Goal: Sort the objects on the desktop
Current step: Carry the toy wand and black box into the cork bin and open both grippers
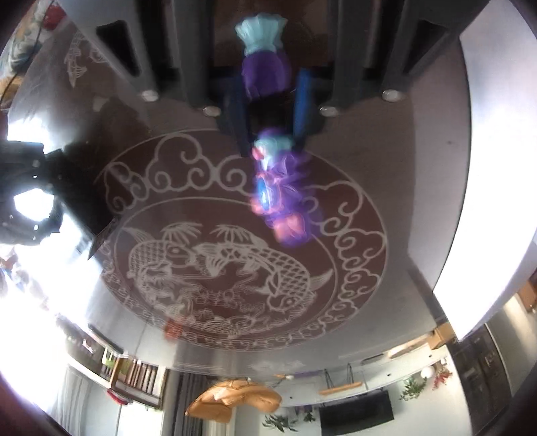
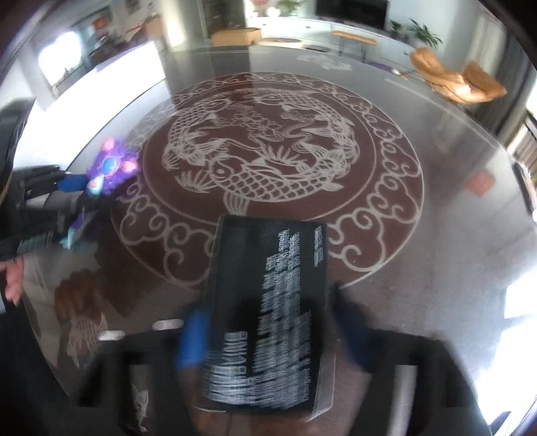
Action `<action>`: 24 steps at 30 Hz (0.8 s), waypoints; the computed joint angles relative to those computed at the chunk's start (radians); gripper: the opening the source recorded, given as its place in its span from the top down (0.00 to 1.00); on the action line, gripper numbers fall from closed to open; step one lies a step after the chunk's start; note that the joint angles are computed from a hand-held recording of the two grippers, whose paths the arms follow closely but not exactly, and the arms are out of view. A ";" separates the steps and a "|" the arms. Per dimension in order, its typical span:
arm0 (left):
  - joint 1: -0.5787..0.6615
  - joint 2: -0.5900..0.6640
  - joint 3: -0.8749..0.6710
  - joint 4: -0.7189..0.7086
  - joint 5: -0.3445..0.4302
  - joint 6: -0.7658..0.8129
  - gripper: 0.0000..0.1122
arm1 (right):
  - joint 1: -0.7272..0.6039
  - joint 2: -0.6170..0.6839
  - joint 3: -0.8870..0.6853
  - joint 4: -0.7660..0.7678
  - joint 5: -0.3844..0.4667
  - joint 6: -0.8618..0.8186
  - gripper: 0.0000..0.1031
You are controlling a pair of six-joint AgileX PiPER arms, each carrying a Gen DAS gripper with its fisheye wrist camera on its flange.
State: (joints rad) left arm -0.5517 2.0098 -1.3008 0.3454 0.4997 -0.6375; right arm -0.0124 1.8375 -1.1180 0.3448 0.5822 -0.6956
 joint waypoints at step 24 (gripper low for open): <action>0.774 -0.848 0.470 -0.353 0.112 0.515 0.83 | 0.587 0.166 -0.901 -0.051 0.424 0.321 0.43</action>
State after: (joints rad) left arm 0.2223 1.1620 -0.8309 -0.0074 0.6118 -0.1230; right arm 0.5747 2.0037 -2.0189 0.2935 1.0057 -0.3742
